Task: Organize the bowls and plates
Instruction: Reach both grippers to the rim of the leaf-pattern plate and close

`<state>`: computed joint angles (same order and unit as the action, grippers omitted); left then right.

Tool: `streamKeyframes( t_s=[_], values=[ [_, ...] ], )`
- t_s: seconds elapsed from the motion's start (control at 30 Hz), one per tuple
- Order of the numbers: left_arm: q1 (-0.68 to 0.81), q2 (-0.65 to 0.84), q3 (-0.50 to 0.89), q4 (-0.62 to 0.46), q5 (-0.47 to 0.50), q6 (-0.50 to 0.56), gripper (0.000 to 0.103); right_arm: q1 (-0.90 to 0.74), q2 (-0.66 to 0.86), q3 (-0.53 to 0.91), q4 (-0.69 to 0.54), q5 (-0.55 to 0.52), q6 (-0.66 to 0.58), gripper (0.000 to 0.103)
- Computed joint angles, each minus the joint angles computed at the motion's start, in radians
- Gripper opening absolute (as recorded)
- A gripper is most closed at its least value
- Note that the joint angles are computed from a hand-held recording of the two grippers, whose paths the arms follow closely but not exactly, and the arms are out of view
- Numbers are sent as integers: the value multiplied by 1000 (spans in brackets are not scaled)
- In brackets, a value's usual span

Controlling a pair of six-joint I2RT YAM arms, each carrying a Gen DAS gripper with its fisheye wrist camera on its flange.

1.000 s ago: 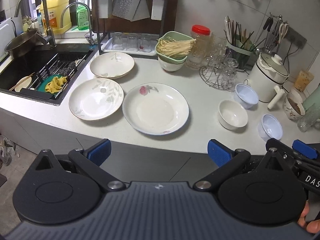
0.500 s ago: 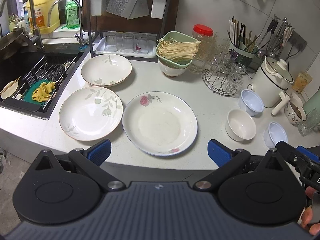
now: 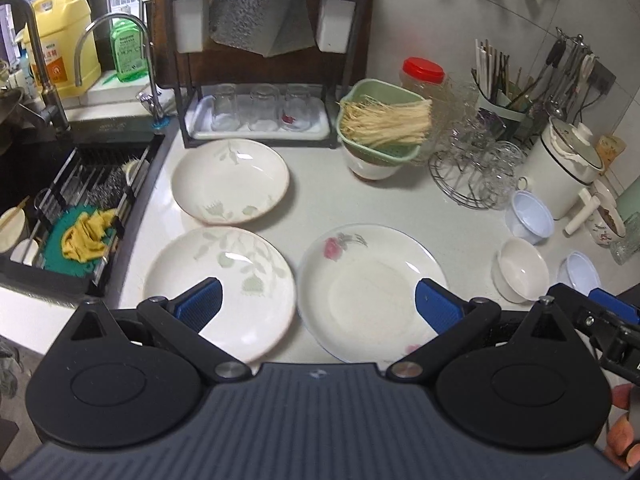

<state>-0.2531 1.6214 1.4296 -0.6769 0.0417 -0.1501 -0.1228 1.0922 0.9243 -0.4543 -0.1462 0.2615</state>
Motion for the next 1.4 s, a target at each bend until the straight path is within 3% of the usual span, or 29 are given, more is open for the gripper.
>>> streamKeyframes(
  t_s=[0.33,0.63,0.73,0.8,0.87,1.03,1.13,1.4],
  values=[
    [225,135,100,-36,184,220,103,273,164,69,60,264,205,99],
    [373,285,206,-64,250,401,103,477,385,215,65,359,300,96],
    [401,336,248,-70,257,466,103,499,456,266,64,350,316,96],
    [415,375,285,-80,257,495,103,504,496,284,67,327,329,89],
    [441,409,315,-86,301,506,103,505,530,298,59,292,348,75],
    [485,468,316,-48,355,501,103,499,573,280,78,196,413,65],
    [511,505,309,-27,400,504,102,493,605,286,58,199,477,50],
    [525,584,316,20,441,503,78,466,645,275,94,161,565,45]
  ],
)
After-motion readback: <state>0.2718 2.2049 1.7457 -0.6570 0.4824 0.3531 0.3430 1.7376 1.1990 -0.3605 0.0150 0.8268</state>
